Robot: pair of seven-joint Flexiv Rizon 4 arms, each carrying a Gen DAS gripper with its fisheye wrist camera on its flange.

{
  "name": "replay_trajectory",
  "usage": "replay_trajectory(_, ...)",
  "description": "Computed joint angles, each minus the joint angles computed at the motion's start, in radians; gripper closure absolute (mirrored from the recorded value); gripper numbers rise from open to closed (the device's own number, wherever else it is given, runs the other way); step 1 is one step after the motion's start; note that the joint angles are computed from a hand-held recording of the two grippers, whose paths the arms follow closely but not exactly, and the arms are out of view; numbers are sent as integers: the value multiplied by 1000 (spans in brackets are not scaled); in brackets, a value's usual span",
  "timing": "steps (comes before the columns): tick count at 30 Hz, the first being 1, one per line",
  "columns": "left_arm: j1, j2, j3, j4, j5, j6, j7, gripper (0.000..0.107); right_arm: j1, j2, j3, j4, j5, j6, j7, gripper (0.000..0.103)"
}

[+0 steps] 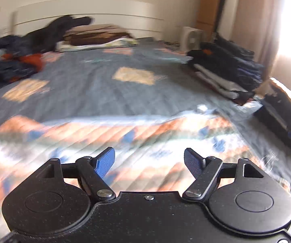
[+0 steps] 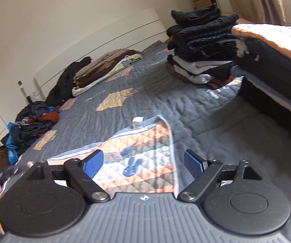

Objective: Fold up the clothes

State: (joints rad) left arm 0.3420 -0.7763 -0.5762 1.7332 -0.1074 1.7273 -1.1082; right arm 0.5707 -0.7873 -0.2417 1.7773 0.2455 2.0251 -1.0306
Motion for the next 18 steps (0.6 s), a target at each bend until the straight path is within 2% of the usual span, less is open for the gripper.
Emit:
replay_trajectory(3,67,118,67,168,7,72,-62,33,-17,2,42,-10,-42,5,-10,17)
replay_trajectory(9,302,231,74,354,68,122,-194,33,-10,-6,90,-41,-117,-30,-31,17)
replay_trajectory(12,467,223,9,397,138,115,-222,33,13,-13,93,-60,-155,-64,-41,17)
replay_trajectory(14,550,201,-25,411,181,106,-210,33,18,-19,105,-74,-189,-77,-50,17)
replay_trajectory(18,568,153,20,390,201,77,-156,33,17,-39,137,-108,-258,-104,-64,17)
